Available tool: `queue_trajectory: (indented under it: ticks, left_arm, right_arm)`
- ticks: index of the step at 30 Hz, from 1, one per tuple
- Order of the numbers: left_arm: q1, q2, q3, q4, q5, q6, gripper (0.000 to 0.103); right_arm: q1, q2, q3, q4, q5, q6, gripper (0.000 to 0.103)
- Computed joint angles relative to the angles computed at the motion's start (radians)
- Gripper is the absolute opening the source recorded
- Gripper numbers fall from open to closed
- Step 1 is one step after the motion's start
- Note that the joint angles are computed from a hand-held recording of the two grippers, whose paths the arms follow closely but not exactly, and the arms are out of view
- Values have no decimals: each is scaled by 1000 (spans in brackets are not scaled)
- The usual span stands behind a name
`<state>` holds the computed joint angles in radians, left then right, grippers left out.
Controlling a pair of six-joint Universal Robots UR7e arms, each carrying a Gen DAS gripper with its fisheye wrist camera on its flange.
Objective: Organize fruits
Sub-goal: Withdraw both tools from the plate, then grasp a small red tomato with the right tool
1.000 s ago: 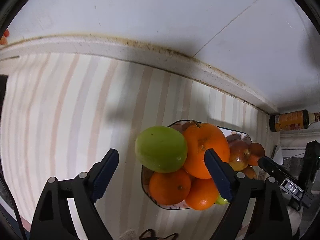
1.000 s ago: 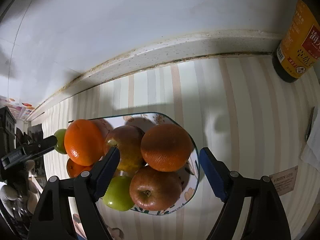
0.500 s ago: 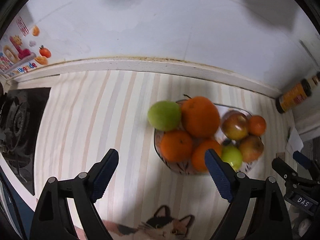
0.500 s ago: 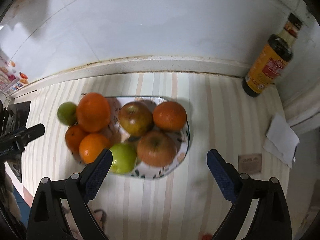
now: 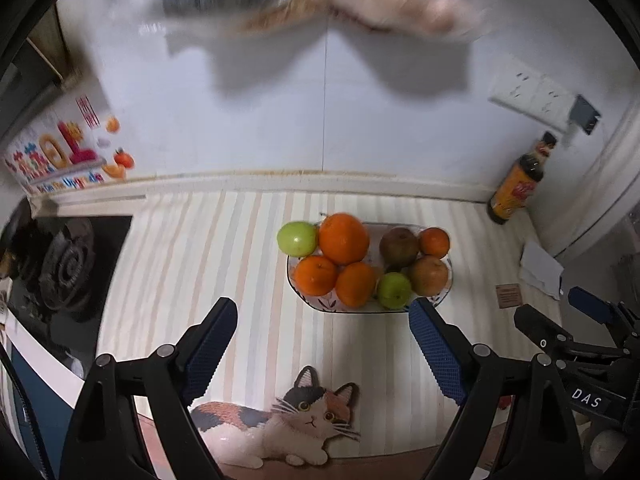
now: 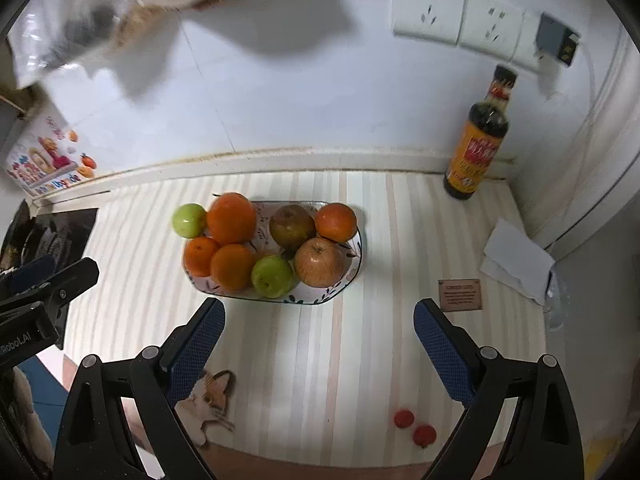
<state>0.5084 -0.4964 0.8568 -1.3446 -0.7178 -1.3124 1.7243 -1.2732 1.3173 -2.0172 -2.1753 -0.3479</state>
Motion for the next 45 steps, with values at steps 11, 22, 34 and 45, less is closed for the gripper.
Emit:
queue_trajectory:
  ticks: [11, 22, 34, 45]
  left_arm:
    - [-86, -29, -4, 27, 13, -20, 88]
    - [-130, -52, 8, 40, 14, -44, 88]
    - [-132, -48, 1, 55, 12, -57, 88]
    - [-97, -12, 9, -24, -42, 27, 103]
  right_arm:
    - [103, -120, 25, 5, 14, 7, 97]
    - [167, -165, 3, 46, 22, 19, 97]
    - [151, -167, -7, 71, 37, 39, 97]
    - [58, -162, -16, 101, 108, 89, 97]
